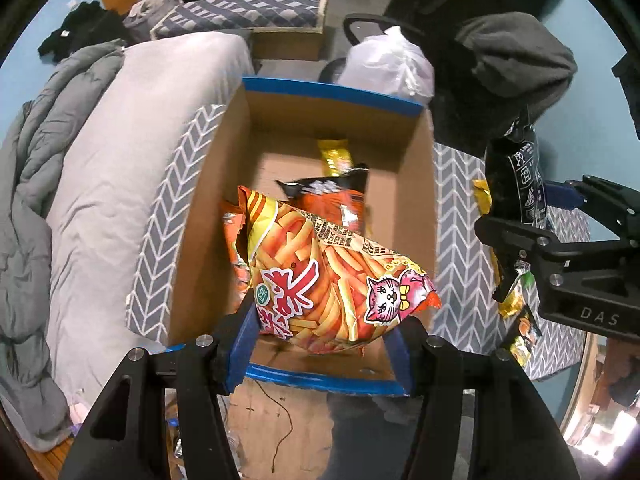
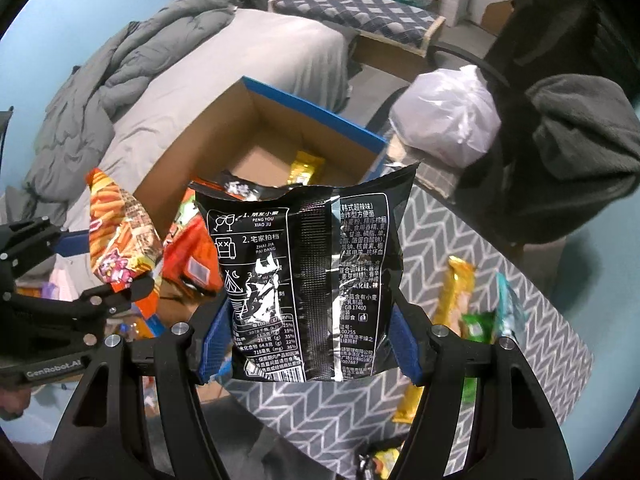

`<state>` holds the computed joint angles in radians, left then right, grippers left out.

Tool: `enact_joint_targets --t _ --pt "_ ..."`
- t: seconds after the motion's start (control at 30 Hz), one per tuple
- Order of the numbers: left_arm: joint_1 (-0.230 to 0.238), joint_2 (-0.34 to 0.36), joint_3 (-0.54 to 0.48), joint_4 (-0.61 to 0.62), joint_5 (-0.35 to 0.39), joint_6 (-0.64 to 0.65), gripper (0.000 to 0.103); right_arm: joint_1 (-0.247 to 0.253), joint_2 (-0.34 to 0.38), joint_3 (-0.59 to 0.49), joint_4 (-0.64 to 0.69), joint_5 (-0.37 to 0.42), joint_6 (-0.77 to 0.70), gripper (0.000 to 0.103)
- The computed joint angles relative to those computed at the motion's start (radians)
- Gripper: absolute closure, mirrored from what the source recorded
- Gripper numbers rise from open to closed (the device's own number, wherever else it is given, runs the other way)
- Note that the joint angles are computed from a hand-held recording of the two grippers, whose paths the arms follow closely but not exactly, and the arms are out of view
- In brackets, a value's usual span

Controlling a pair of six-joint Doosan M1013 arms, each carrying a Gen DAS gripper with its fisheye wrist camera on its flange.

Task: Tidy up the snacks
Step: 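Lift and carry the orange bag and black packet over the box with both grippers, then open both grippers to drop the bags into the box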

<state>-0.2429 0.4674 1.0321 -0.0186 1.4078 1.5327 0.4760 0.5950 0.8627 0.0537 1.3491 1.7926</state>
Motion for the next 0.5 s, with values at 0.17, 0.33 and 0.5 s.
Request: enact_joint_targets --t 0.17,0.33,0.5 --pt "0.022 0.024 -0.017 -0.001 0.003 -0.003 0.044 0.0 0.061 -0.083 0.022 0.049 -0.019 0.034" --pt "0.042 0.06 -0.049 -0.005 0.012 -0.019 0.044 -0.007 0.122 -0.165 0.044 0.092 -0.003 0.034" --pt "0.055 0.09 -0.081 -0.004 0.022 -0.03 0.044 -0.011 0.175 -0.239 0.05 0.127 0.003 0.034"
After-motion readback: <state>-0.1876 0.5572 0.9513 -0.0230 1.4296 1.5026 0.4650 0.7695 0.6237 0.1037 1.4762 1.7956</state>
